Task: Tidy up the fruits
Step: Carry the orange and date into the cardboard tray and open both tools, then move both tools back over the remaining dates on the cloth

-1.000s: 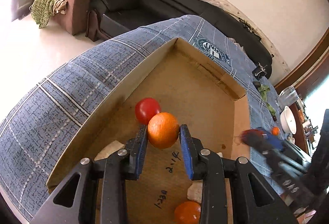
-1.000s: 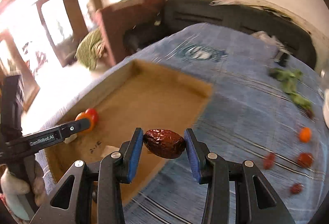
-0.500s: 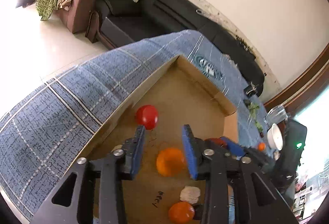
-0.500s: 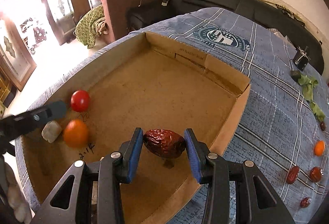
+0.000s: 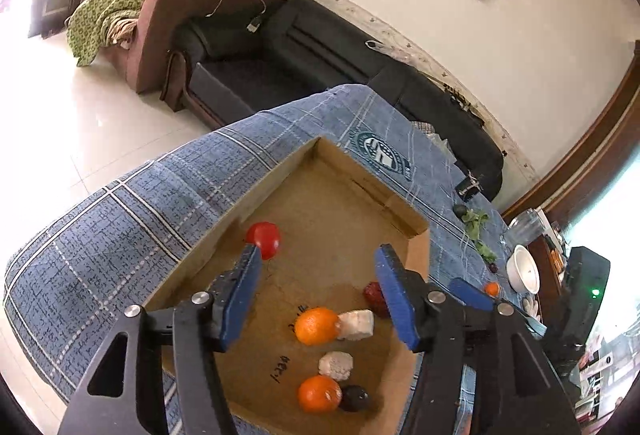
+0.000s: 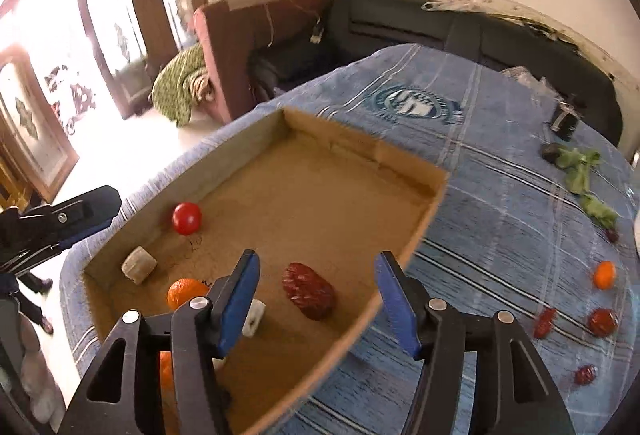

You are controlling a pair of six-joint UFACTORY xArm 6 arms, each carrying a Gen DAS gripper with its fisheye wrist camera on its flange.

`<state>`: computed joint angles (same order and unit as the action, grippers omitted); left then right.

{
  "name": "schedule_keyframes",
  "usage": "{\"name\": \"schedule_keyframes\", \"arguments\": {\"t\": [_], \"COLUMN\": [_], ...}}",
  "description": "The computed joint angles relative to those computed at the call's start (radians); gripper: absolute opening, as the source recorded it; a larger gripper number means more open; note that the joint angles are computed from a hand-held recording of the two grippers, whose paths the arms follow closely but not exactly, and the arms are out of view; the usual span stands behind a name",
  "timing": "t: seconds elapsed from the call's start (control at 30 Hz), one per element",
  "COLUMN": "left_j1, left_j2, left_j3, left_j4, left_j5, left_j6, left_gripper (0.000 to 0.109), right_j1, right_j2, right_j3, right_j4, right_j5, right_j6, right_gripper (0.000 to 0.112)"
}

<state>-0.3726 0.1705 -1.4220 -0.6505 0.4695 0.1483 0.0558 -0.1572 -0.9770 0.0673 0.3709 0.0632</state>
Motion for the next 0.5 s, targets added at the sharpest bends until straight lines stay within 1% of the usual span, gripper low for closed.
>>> {"name": "schedule_keyframes", "arguments": {"t": [0.13, 0.27, 0.33, 0.43, 0.5], "left_j1": [-0.026, -0.070, -0.095, -0.137, -0.164], "left_j2": [-0.012, -0.019, -0.014, -0.015, -0.019], "left_j3": [0.001, -0.004, -0.016, -0.027, -0.025], "left_j4": [0.020, 0.028, 0.030, 0.035, 0.043], "left_j5": [0.026, 0.045, 0.064, 0.101, 0.102], "left_j6": [0.009, 0.038, 0.050, 0.075, 0.083], "left_gripper": [0.062, 0.063, 0.063, 0.063, 0.065], "right_j1": [-0.045, -0.121, -0.165, -0.264, -0.326], "right_j2": [-0.115, -0.237, -0.300, -0.402, -0.450], "right_j3": [0.112, 0.226, 0.280, 0.361, 0.395], "right_j4": [0.019, 0.033, 0.034, 0.046, 0.074], "right_j5": [-0.026, -0.013, 0.003, 0.040, 0.061], "right_j6": [0.022, 0.046, 0.055, 0.052, 0.036], "right_gripper": [0.071, 0.071, 0.071, 0.071, 0.071]}}
